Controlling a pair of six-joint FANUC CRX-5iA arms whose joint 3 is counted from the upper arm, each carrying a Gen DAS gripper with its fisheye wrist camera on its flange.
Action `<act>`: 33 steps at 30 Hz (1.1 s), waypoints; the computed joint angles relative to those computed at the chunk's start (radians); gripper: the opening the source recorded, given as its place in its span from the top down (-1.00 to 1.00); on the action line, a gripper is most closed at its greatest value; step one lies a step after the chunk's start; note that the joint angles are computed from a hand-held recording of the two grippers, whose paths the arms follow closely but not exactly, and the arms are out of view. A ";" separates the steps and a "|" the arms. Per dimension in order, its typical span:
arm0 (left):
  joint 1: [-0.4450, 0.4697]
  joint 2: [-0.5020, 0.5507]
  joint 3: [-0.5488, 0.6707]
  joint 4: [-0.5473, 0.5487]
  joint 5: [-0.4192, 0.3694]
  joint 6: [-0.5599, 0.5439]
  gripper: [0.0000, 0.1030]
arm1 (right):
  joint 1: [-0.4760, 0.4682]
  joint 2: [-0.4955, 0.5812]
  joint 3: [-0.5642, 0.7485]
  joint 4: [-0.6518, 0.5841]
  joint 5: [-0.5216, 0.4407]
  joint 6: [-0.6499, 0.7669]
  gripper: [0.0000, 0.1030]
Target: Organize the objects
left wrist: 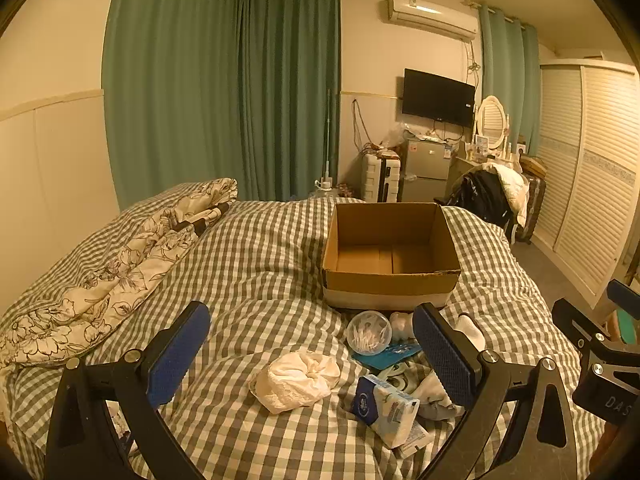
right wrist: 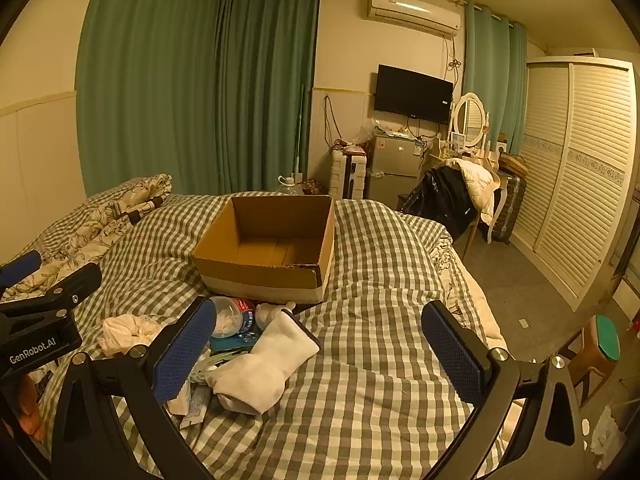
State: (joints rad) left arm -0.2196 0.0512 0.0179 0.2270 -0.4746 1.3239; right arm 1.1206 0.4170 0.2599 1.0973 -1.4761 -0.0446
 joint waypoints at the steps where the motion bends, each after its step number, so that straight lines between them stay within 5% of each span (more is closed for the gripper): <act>1: -0.001 0.000 0.001 -0.005 0.000 0.005 -1.00 | 0.000 -0.002 -0.003 -0.001 0.003 -0.002 -0.99; 33: -0.002 -0.001 -0.007 -0.016 0.004 0.019 -1.00 | 0.001 0.007 -0.001 -0.015 0.016 0.000 -0.99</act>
State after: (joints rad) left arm -0.2219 0.0500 0.0107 0.2106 -0.4703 1.3431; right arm 1.1213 0.4241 0.2589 1.0821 -1.4600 -0.0443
